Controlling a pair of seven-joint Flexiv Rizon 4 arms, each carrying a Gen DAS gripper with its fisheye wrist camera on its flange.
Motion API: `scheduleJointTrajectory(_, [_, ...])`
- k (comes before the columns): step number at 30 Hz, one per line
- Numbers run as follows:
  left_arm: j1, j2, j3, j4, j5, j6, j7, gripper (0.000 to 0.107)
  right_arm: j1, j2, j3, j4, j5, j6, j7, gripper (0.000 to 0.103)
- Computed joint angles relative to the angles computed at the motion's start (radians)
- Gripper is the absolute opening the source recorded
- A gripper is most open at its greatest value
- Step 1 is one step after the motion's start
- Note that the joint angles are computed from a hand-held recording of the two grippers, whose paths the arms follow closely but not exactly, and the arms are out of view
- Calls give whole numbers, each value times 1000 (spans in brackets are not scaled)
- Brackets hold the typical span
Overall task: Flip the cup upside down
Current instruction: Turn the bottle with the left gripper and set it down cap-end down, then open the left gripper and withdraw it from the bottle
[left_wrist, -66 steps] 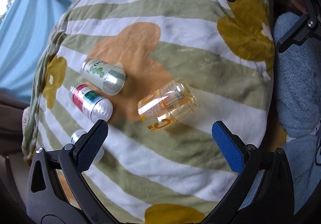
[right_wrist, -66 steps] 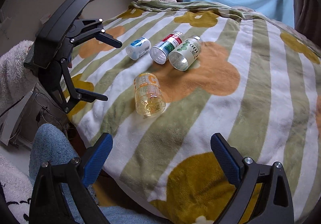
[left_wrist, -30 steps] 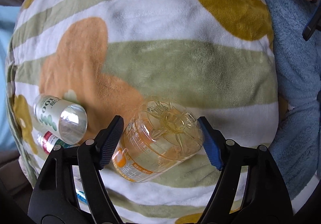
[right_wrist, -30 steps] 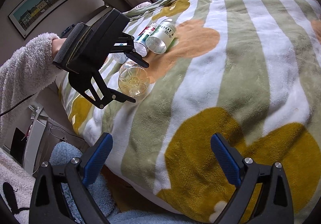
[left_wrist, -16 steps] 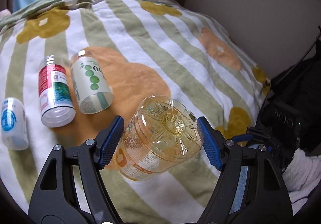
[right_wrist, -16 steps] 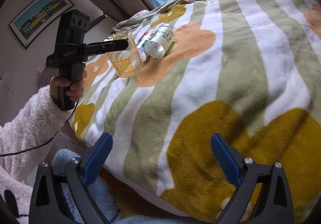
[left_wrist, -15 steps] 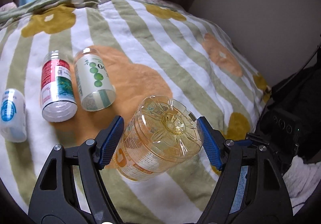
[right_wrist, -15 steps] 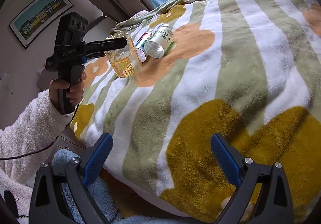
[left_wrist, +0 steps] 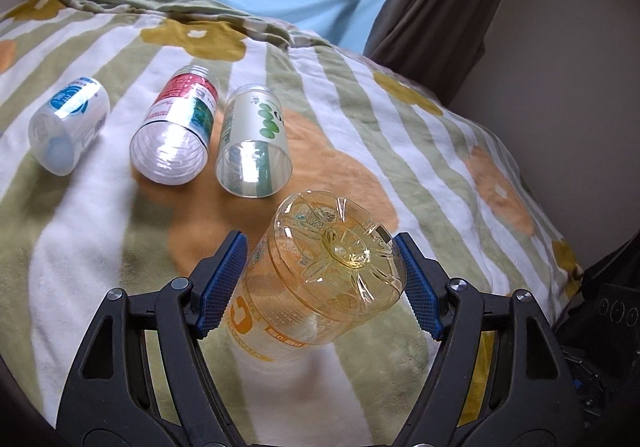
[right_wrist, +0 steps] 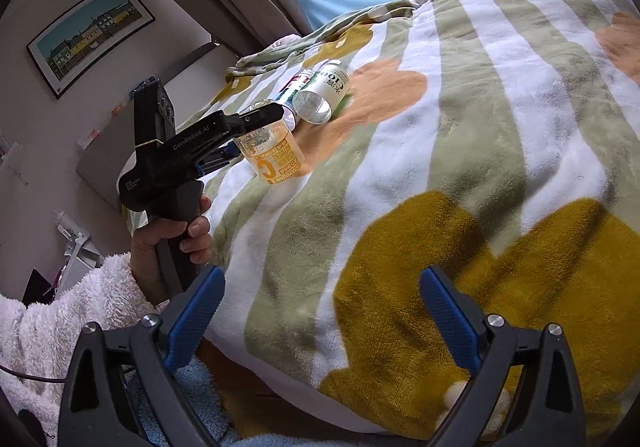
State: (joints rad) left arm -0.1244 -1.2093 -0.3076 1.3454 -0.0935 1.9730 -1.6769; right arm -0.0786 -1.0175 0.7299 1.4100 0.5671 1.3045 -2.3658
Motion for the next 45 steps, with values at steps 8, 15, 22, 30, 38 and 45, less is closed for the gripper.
scheduleJointTrajectory(8, [-23,-4,30,35,-40,47,-48,73,-5,-2,3,-5,23,-4,-19,98])
scheduleJointTrajectory(15, [-64,34,86,88,-80,110,-70,103,6,4,-11,-6,32,-3,-25,98])
scheduleJointTrajectory(22, [-196,96,235,132,-217,91,30,103,15,13,-14,8,27,33,-30,98])
scheduleJointTrajectory(30, [-269,244,287,302,-317,178,111,103,43,72,-6,68,-40,149,-4,98])
scheduleJointTrajectory(38, [-463,457,401,500,-626,268,333,103,147,234,-41,167,-112,413,77,98])
scheduleJointTrajectory(45, [-409,618,309,693,-609,428,271,103,469,395,-355,223,-18,640,194,98])
